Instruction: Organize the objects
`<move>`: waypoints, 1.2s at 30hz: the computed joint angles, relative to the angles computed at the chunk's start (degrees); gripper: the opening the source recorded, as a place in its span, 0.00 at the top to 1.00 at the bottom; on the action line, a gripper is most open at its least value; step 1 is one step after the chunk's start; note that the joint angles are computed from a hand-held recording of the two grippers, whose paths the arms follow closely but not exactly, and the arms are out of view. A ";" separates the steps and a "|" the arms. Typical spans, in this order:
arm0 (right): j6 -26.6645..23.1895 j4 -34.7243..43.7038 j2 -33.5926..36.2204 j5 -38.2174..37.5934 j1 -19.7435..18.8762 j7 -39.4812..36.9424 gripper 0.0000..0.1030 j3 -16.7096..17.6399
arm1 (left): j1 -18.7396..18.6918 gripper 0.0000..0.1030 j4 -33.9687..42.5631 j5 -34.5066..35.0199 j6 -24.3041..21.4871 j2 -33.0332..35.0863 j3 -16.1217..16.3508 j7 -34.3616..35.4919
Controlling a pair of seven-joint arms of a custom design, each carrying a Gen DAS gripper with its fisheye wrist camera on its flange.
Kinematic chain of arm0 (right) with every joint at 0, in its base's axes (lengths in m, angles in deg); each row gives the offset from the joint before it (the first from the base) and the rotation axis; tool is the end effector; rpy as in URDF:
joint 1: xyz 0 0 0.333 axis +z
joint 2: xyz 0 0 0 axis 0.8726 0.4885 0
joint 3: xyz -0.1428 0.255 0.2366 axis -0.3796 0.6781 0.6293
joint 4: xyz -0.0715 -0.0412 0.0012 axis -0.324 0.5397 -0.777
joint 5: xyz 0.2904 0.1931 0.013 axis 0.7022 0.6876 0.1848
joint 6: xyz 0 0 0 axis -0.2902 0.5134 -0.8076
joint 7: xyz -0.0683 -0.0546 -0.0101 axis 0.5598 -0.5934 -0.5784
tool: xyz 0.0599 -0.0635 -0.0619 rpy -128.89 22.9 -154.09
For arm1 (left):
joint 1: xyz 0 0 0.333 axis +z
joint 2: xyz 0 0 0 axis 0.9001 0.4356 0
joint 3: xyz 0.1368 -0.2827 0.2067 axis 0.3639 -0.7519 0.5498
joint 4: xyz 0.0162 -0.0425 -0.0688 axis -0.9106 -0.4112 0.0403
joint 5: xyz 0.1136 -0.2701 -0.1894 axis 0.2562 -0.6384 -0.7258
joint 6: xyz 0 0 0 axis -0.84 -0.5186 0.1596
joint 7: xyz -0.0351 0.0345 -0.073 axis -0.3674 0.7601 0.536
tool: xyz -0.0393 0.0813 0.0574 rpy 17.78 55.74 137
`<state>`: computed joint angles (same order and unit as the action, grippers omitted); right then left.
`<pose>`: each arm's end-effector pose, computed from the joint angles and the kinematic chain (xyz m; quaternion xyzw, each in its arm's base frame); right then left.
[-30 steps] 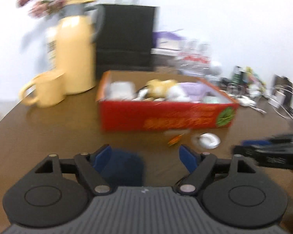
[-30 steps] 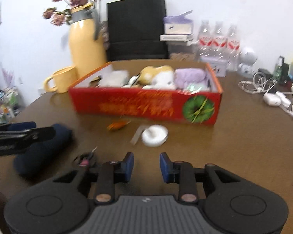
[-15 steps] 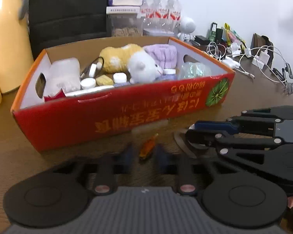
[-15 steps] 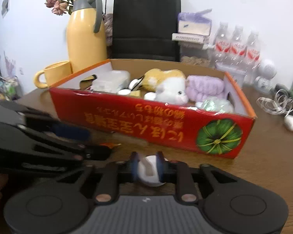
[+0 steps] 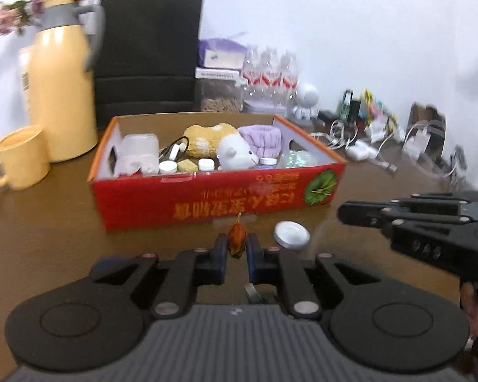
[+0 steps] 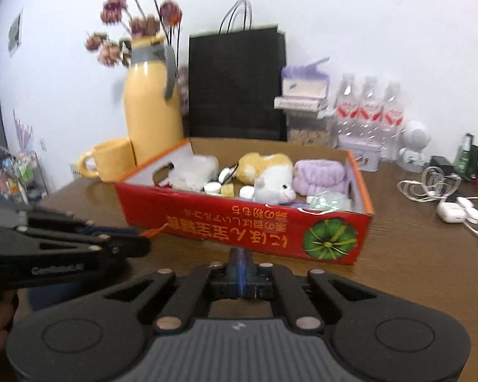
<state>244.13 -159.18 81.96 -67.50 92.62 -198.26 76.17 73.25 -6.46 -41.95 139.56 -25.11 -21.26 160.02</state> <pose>0.6518 0.3158 0.4772 -0.5696 0.6525 -0.3539 0.3528 0.7245 -0.0870 0.4979 -0.3907 0.7873 -0.4547 0.1443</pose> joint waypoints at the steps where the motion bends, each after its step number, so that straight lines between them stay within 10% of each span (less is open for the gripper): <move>1: -0.25 -2.05 -1.72 -2.20 1.55 3.20 1.00 -1.01 | 1.61 0.88 -2.58 -2.17 -0.16 -1.75 -0.95 0.98; 10: -6.72 -14.26 -11.27 -10.78 3.90 13.56 1.00 4.37 | 4.70 0.88 -16.60 -15.10 -5.70 -13.77 2.00 9.88; 26: -16.90 -19.05 -16.34 -17.24 -1.03 18.70 0.97 14.40 | -2.61 0.88 -19.91 -21.76 -7.07 -17.05 11.64 14.91; 36: -10.60 -16.00 -8.21 -1.63 -3.27 9.16 0.84 11.48 | -3.19 0.87 -18.42 -17.26 -5.62 -14.43 11.28 10.88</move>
